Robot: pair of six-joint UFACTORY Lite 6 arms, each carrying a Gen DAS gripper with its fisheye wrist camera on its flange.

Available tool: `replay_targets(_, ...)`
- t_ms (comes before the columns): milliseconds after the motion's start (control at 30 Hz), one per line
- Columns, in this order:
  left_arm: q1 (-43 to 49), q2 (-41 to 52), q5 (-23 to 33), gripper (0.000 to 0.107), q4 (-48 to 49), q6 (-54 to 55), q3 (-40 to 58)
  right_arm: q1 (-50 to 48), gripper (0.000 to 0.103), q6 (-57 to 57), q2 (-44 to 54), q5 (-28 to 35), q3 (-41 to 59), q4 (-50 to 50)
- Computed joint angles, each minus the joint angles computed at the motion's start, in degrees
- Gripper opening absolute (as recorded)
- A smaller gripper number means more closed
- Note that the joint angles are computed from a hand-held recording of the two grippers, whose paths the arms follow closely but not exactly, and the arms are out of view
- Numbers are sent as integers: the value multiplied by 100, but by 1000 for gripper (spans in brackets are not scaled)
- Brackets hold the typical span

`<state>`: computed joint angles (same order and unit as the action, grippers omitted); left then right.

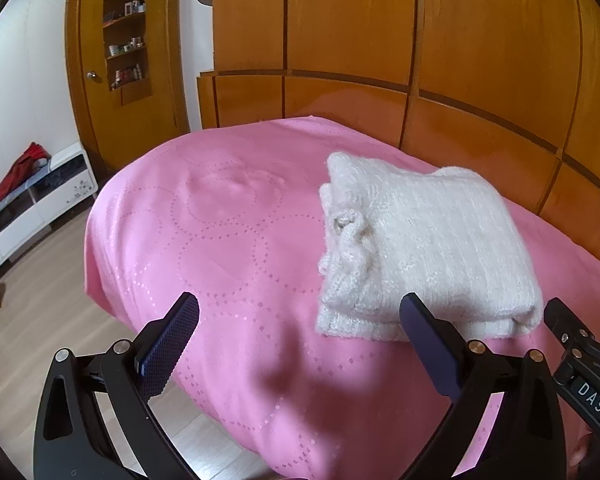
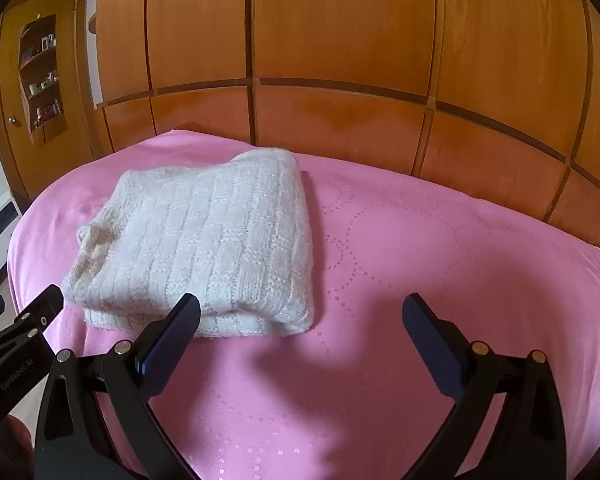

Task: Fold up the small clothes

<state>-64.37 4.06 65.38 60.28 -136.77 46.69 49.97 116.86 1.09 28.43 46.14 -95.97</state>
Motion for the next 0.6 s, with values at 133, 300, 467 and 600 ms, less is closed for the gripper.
replay_targets(133, -14, -23, -10, 99, -32, 3, -16, -5, 101, 1, 36, -54, 11, -2)
replay_targets(300, -25, -42, -5, 99, -25, -22, -27, 1, 101, -30, 45, -74, 21, 33)
replay_targets(467, -9, -64, 3, 99, 10, -11, -46, 9, 101, 21, 24, -43, 9, 2)
replay_targets(600, 23, -53, 8, 99, 25, 47, -24, -9, 101, 27, 32, -76, 2, 6)
